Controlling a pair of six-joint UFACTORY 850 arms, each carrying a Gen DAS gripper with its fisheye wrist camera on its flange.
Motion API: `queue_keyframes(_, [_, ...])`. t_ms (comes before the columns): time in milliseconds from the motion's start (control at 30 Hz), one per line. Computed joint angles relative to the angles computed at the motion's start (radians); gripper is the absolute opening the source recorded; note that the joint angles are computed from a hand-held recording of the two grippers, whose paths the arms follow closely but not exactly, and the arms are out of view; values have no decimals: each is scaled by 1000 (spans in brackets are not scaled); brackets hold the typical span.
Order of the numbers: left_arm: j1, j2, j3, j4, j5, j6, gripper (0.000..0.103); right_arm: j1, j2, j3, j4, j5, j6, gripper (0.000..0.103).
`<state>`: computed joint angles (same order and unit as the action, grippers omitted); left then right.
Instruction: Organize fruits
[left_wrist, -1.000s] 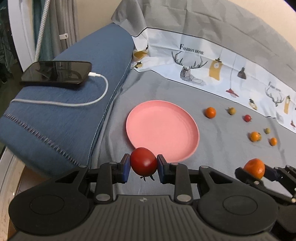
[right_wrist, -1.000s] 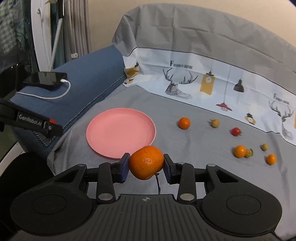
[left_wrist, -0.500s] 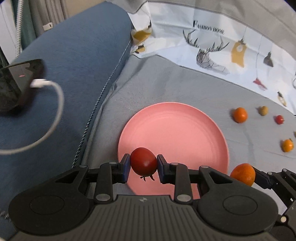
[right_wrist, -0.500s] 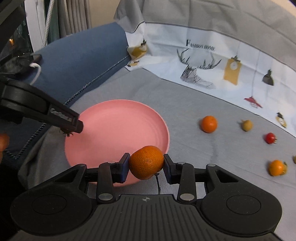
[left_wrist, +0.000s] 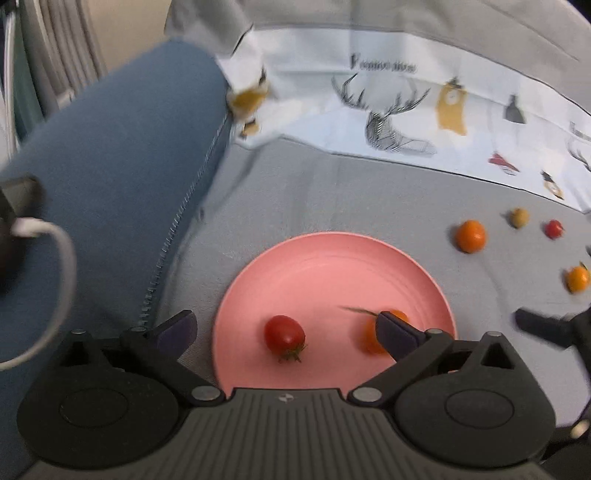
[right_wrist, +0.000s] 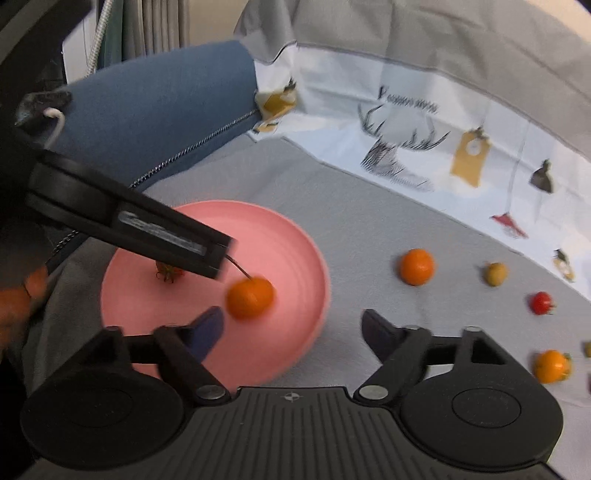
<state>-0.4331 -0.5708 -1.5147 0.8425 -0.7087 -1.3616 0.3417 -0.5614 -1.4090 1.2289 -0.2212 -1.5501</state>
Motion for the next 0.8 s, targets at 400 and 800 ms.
queue_keyframes(400, [-179, 242, 221, -46, -210, -177, 103, -49, 324, 287, -61, -86, 211, 99])
queue_keyframes(800, [-295, 347, 285, 15, -296, -312, 103, -61, 535, 465, 314, -115, -259, 102])
